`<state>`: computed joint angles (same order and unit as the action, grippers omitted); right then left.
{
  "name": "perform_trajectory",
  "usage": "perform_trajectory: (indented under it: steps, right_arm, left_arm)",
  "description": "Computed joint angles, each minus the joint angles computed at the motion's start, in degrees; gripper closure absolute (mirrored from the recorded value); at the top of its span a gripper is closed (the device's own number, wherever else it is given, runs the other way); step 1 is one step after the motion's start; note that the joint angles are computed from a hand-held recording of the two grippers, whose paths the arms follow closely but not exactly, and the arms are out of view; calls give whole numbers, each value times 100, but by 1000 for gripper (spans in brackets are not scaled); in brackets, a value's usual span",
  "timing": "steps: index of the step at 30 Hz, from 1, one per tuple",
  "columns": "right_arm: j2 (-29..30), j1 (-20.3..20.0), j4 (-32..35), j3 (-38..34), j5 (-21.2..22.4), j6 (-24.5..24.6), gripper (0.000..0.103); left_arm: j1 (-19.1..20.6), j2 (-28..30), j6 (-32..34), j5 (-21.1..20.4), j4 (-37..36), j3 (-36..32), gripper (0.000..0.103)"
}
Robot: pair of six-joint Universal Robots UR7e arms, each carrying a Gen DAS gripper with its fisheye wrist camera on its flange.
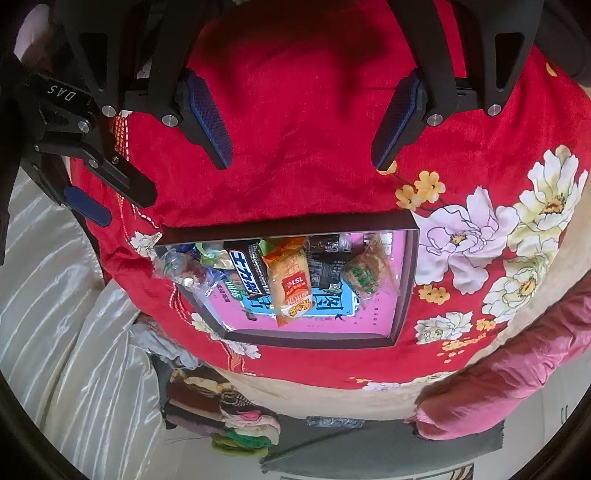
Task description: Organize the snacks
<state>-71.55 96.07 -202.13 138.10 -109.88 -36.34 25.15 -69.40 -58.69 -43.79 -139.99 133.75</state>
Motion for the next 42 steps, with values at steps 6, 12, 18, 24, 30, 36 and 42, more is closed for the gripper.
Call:
perform_trajectory:
  steps: [6, 12, 18, 24, 30, 36, 42]
  right_arm:
    - [1, -13, 17, -10, -9, -2, 6]
    - [1, -26, 16, -14, 4, 2, 3]
    - [18, -37, -1, -24, -11, -14, 2]
    - [19, -46, 18, -36, -25, -6, 2]
    - [11, -62, 45, -38, 3, -3, 1]
    - [57, -66, 23, -41, 15, -13, 1]
    - [62, -53, 10, -42, -9, 1, 1]
  left_arm:
    - [-2, 22, 86, -33, -60, -8, 24]
    - [-27, 27, 55, 16, 10, -24, 24]
    - [-35, -9, -54, 84, 152, -42, 24]
    - [-8, 33, -50, 35, 188, -72, 24]
    - [6, 38, -62, 19, 176, -61, 24]
    - [6, 28, -69, 9, 177, -55, 24]
    - [12, 51, -158, 24, 344, -109, 24]
